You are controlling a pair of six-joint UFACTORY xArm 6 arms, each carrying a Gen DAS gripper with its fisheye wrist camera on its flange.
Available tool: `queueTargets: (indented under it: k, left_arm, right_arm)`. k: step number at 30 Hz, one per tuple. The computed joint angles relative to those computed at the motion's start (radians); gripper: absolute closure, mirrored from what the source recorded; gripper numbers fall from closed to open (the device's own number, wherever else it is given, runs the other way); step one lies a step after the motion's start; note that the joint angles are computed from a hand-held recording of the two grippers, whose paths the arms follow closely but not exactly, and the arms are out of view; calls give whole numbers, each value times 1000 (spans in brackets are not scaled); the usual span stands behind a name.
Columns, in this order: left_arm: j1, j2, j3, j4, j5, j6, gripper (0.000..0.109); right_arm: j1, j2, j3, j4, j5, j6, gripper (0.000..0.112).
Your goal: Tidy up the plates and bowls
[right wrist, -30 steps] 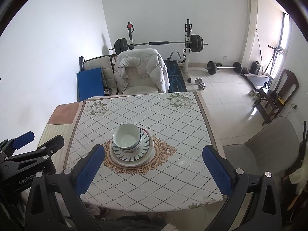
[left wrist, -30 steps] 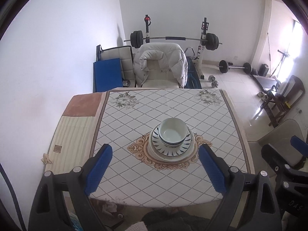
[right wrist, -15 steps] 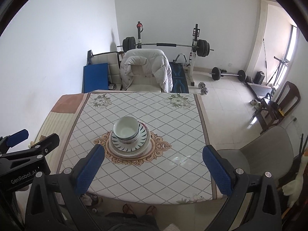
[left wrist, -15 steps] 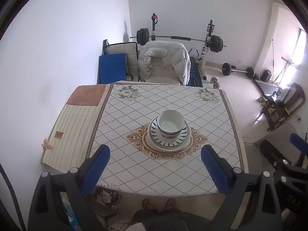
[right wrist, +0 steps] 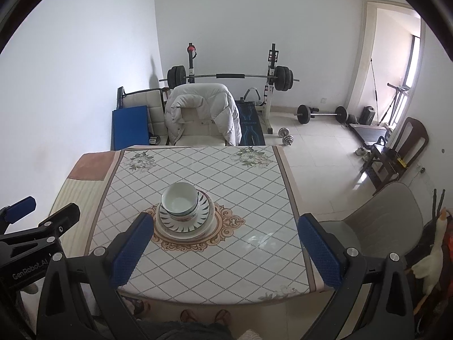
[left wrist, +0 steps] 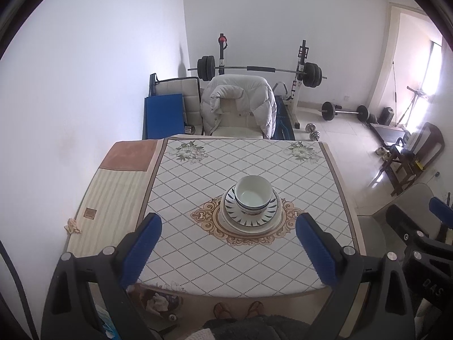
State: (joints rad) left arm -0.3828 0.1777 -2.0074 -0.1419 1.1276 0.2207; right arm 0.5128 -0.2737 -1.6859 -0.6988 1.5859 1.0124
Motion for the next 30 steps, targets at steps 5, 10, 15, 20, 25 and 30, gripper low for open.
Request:
queueTargets:
  k: [5, 10, 15, 20, 25, 30]
  left_arm:
    - [12, -12, 18, -6, -9, 18, 12]
    - [26, -28, 45, -28, -14, 34, 11]
    - [39, -36, 57, -52, -23, 42, 6]
    - [44, -38, 67, -36, -21, 30, 6]
    - [43, -42, 77, -26, -13, 29, 6]
    - [41, -41, 76, -24, -2, 26, 6]
  right_arm:
    - [33, 26, -41, -17, 42, 21, 9]
    - [46, 47, -61, -12, 51, 26, 9]
    - [42, 58, -67, 7, 41, 26, 9]
    - [59, 71, -77, -9, 58, 33, 9]
    - [56, 74, -82, -10, 66, 24, 9]
    - [51, 64, -76, -6, 70, 15, 9]
